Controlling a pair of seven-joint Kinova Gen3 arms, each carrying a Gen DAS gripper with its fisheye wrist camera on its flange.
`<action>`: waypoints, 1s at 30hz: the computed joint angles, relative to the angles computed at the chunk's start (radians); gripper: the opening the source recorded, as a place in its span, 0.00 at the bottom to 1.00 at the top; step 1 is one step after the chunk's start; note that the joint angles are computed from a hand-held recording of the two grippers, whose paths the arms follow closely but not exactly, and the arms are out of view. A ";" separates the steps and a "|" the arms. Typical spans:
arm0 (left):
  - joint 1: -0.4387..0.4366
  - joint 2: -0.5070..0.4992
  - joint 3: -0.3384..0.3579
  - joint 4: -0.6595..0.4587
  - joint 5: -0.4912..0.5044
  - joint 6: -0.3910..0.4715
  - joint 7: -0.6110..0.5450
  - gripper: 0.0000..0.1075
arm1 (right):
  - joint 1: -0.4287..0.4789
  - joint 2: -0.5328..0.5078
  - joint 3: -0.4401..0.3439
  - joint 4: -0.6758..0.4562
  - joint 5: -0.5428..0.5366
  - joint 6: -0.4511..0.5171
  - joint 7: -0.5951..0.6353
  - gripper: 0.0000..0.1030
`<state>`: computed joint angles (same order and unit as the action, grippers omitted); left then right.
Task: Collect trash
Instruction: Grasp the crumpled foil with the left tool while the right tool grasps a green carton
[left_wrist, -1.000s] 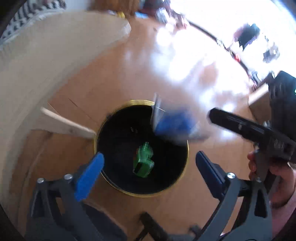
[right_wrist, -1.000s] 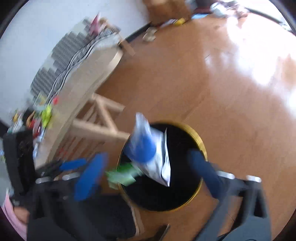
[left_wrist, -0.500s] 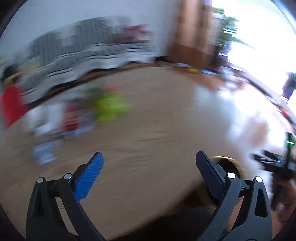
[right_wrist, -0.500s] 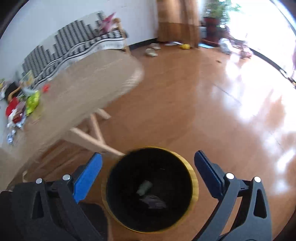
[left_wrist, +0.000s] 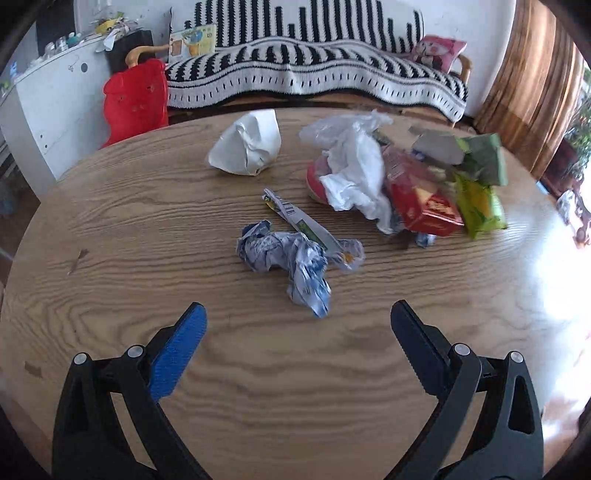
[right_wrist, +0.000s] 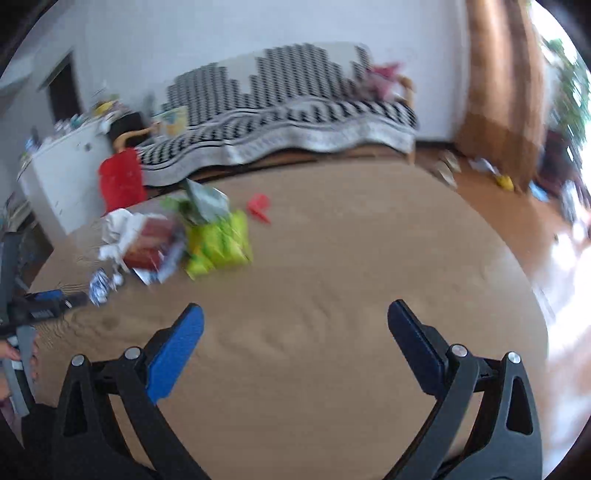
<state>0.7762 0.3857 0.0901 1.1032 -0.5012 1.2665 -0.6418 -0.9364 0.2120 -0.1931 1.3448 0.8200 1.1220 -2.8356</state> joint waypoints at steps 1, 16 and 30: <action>-0.014 0.009 0.002 -0.006 0.007 -0.009 -0.012 0.90 | 0.022 0.036 -0.016 -0.046 0.014 -0.011 0.041 0.94; -0.189 0.003 0.005 0.080 0.158 -0.188 -0.152 0.57 | 0.144 0.375 0.099 -0.519 -0.336 -0.125 0.404 0.63; -0.176 -0.054 0.003 0.089 0.172 -0.205 -0.172 0.32 | 0.097 0.263 0.207 -0.348 -0.397 -0.290 0.384 0.11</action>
<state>0.6006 0.3316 0.0929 1.1927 -0.3289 1.0614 -0.8141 -0.8396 0.4755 0.0137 0.9971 0.4227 0.8324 -2.4513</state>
